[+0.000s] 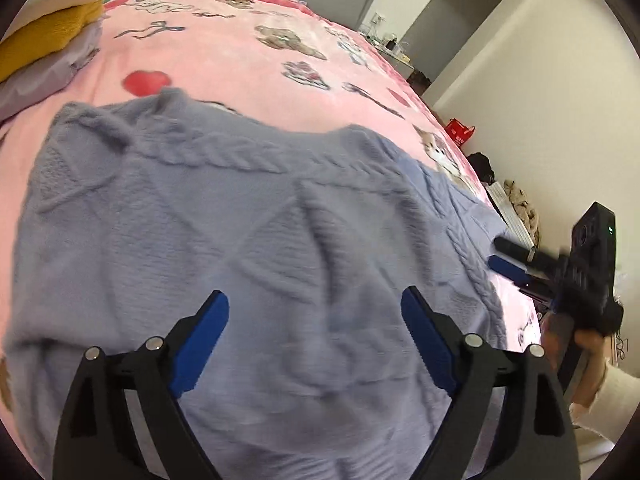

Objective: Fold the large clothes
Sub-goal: 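Grasp the cardigan hem edge with the right tool and lift it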

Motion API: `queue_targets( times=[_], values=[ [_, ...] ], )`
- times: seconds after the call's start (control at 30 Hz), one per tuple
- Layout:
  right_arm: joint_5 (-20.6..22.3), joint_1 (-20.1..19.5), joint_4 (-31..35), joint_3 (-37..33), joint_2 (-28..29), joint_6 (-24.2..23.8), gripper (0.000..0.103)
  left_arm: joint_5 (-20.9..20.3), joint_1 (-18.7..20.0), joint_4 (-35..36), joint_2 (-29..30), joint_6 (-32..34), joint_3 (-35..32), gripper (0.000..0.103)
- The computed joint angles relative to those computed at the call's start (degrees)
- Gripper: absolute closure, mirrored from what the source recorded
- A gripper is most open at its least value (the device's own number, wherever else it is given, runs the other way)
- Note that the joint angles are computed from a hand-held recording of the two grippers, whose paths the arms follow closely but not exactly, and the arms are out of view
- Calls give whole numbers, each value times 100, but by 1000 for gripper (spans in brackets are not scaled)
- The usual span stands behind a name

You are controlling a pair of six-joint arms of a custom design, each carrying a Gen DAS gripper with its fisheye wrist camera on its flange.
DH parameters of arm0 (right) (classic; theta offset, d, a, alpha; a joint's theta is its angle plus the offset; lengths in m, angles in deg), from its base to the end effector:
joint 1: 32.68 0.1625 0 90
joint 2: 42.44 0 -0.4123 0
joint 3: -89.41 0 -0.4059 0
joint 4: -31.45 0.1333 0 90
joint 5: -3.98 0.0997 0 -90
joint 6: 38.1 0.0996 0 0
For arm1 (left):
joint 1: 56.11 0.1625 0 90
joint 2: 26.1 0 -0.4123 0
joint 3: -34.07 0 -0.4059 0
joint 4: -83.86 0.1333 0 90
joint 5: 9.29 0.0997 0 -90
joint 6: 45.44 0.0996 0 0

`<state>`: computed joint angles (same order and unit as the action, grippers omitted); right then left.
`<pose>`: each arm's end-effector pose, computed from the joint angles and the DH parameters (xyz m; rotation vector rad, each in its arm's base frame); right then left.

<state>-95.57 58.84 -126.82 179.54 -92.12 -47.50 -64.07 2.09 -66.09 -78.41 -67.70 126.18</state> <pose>0.1356 -0.7063 0.1732 0.2136 -2.8570 0.6913 -0.1991 -0.6832 0.1869 0.0711 2.6413 -0.7981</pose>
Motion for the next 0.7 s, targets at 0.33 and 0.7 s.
queue_targets(
  times=[0.33, 0.7],
  values=[
    [-914, -1594, -892, -744, -850, 1892, 26, 816, -151, 1280, 865, -467, -684, 8],
    [186, -2589, 1350, -2662, -74, 3484, 27, 1354, -199, 2051, 1207, -1008, -1081, 6]
  ],
)
